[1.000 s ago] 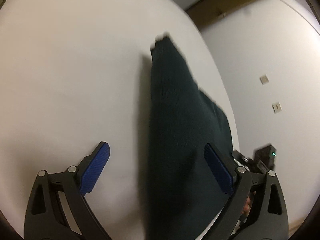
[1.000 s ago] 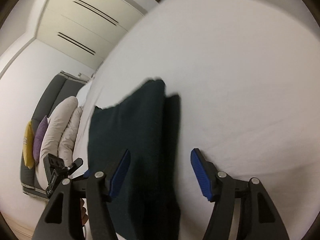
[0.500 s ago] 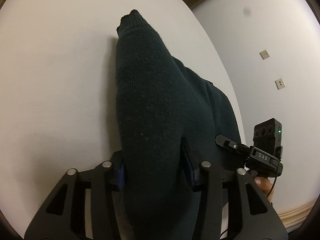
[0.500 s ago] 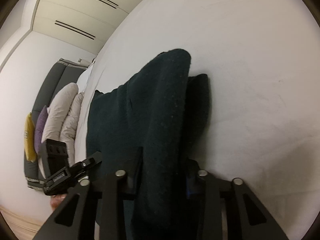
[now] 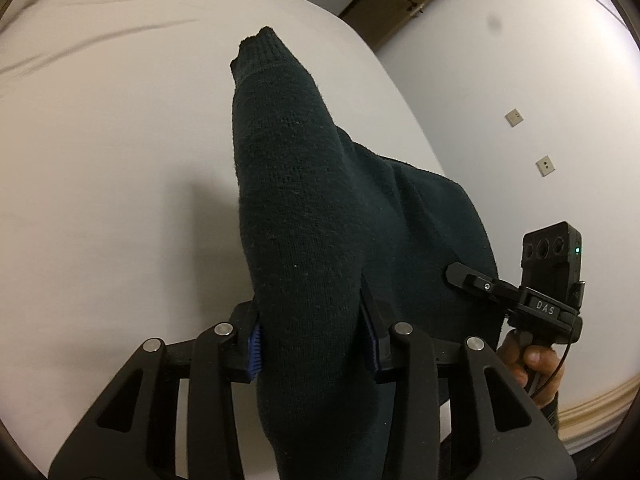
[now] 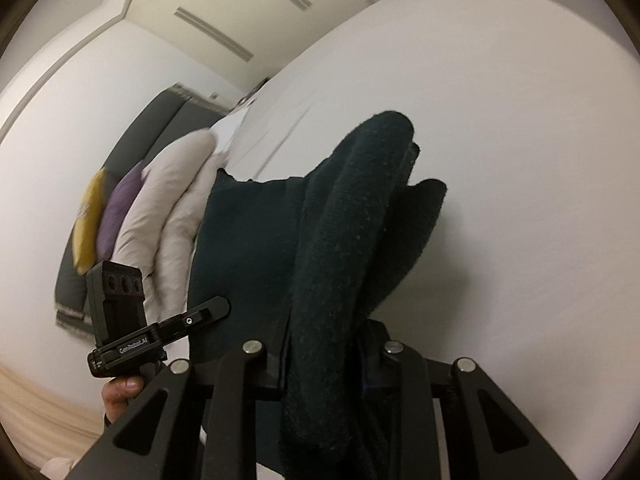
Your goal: Fold small clothes
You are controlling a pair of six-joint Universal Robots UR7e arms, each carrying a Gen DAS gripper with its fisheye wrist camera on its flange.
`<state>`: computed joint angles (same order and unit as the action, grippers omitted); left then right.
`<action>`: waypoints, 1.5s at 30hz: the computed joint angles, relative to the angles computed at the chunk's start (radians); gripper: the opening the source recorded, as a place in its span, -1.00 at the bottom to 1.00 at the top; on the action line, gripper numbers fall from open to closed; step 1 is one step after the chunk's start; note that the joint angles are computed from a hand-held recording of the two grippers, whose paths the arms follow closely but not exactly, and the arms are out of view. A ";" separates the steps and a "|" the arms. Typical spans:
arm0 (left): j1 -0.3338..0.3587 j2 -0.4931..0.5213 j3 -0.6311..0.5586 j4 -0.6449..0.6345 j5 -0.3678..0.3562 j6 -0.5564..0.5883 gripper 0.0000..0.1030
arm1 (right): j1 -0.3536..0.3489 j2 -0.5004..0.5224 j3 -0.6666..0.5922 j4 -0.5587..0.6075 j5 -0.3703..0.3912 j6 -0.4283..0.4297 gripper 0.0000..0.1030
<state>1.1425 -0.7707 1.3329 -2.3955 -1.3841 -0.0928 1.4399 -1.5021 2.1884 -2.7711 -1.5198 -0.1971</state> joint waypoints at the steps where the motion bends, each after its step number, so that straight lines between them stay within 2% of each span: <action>1: 0.006 -0.026 0.025 -0.009 0.009 0.009 -0.28 | 0.017 0.017 0.012 -0.014 -0.006 0.006 -0.48; 5: 0.051 -0.101 0.098 -0.038 0.029 0.040 -0.28 | 0.072 0.119 0.036 -0.110 -0.035 0.028 -0.48; 7: 0.068 -0.118 0.121 -0.044 0.056 0.049 -0.27 | 0.066 0.158 0.041 -0.137 -0.026 0.058 -0.48; 11: 0.104 -0.145 0.182 -0.067 0.049 0.043 -0.27 | 0.060 0.221 0.050 -0.175 -0.050 0.094 -0.48; 14: 0.137 -0.147 0.202 -0.099 0.015 0.037 -0.23 | 0.042 0.242 0.069 -0.227 -0.058 0.094 -0.48; 15: 0.137 -0.135 0.194 -0.106 0.011 0.034 -0.19 | 0.025 0.238 0.076 -0.234 -0.047 0.094 -0.46; 17: 0.140 -0.135 0.210 -0.136 0.013 0.043 -0.04 | -0.008 0.244 0.094 -0.270 -0.033 0.090 -0.26; 19: 0.127 -0.131 0.234 -0.178 0.034 0.042 0.29 | -0.035 0.249 0.114 -0.316 -0.013 0.055 -0.10; 21: 0.125 -0.134 0.258 -0.227 0.064 0.061 0.50 | -0.071 0.250 0.137 -0.361 0.054 0.018 -0.10; 23: 0.132 -0.146 0.278 -0.262 0.056 0.082 0.53 | -0.089 0.241 0.154 -0.381 0.088 0.015 -0.08; 24: 0.128 -0.154 0.297 -0.284 0.062 0.075 0.53 | -0.079 0.235 0.160 -0.393 0.072 0.026 -0.04; 25: 0.117 -0.168 0.318 -0.305 0.093 0.073 0.53 | -0.063 0.225 0.166 -0.398 0.043 0.035 0.05; 26: 0.096 -0.190 0.354 -0.345 0.150 0.084 0.53 | -0.037 0.213 0.179 -0.428 -0.004 0.041 0.15; 27: 0.059 -0.212 0.406 -0.414 0.231 0.115 0.53 | -0.001 0.202 0.195 -0.475 -0.056 0.039 0.17; 29: -0.025 -0.249 0.510 -0.608 0.412 0.238 0.54 | 0.050 0.165 0.237 -0.550 -0.130 0.008 0.22; 30: -0.071 -0.266 0.560 -0.712 0.506 0.307 0.62 | 0.086 0.145 0.267 -0.606 -0.176 -0.019 0.28; 31: -0.101 -0.271 0.594 -0.817 0.559 0.361 0.74 | 0.118 0.133 0.291 -0.661 -0.224 -0.037 0.43; 34: -0.202 -0.336 0.705 -1.131 0.672 0.546 1.00 | 0.239 0.122 0.367 -0.887 -0.368 -0.085 0.74; 36: -0.281 -0.375 0.772 -1.341 0.733 0.689 1.00 | 0.315 0.134 0.404 -1.037 -0.434 -0.127 0.97; 38: -0.351 -0.385 0.819 -1.523 0.779 0.814 1.00 | 0.393 0.160 0.435 -1.190 -0.481 -0.168 1.00; 39: -0.393 -0.402 0.841 -1.559 0.827 0.839 1.00 | 0.423 0.165 0.439 -1.225 -0.495 -0.178 1.00; 41: -0.451 -0.454 0.883 -1.506 0.894 0.793 1.00 | 0.475 0.159 0.452 -1.279 -0.512 -0.196 1.00; 45: -0.511 -0.603 0.963 -1.103 0.991 0.457 1.00 | 0.619 0.162 0.459 -1.398 -0.587 -0.230 1.00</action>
